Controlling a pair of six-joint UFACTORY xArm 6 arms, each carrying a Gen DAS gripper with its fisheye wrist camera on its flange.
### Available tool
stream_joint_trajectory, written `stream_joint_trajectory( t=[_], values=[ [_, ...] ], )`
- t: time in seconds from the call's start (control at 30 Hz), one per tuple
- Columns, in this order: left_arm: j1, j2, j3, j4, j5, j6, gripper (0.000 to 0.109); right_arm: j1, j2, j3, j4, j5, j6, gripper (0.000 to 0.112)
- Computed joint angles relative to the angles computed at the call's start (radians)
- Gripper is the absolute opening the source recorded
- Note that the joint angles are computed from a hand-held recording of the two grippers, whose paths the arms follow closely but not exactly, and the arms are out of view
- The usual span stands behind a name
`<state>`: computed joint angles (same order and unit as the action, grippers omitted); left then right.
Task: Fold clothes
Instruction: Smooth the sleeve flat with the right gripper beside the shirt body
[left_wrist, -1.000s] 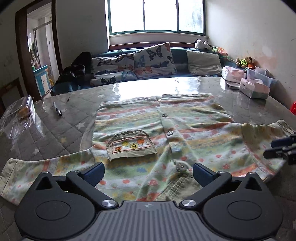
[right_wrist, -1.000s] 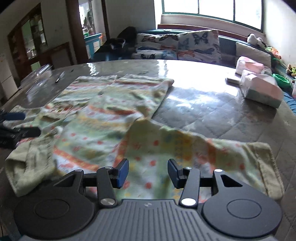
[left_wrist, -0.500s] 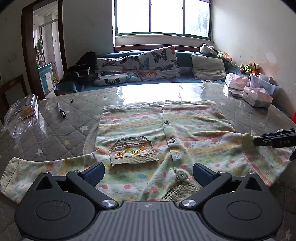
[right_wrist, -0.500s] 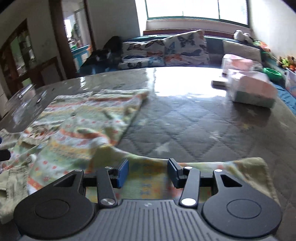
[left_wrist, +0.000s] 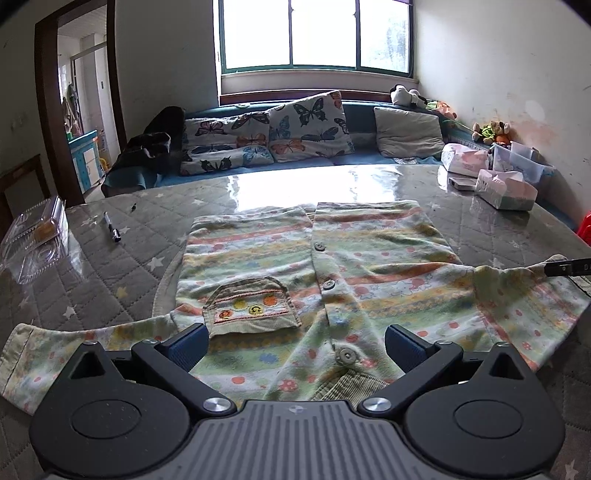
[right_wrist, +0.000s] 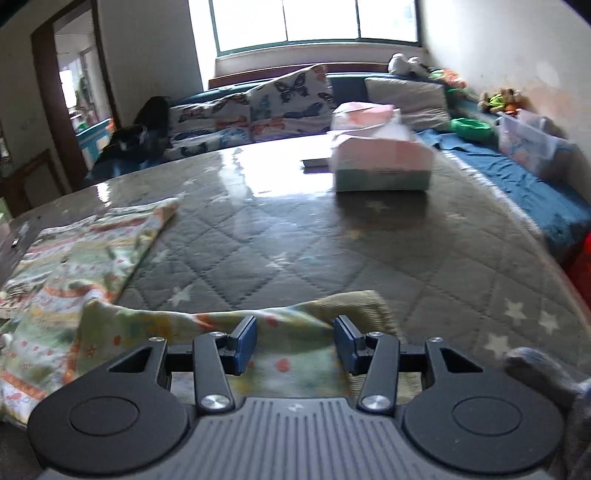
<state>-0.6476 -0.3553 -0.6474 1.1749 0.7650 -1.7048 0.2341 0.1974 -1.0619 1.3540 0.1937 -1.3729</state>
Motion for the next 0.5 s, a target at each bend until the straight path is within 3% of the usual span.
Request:
stream_joint_trajectory(
  t=[0.17, 0.3, 0.5],
  values=[
    [0.001, 0.006, -0.005, -0.001, -0.007, 0.003, 0.103, -0.024, -0.015, 0.015, 0.078, -0.043, -0.032, 0.051],
    [-0.002, 0.016, -0.013, -0.001, -0.007, 0.008, 0.103, -0.030, -0.013, 0.038, 0.006, -0.087, 0.033, 0.051],
    [-0.017, 0.039, -0.029, -0.015, 0.009, 0.033, 0.103, -0.025, -0.042, 0.075, 0.059, -0.104, -0.038, 0.047]
  ],
)
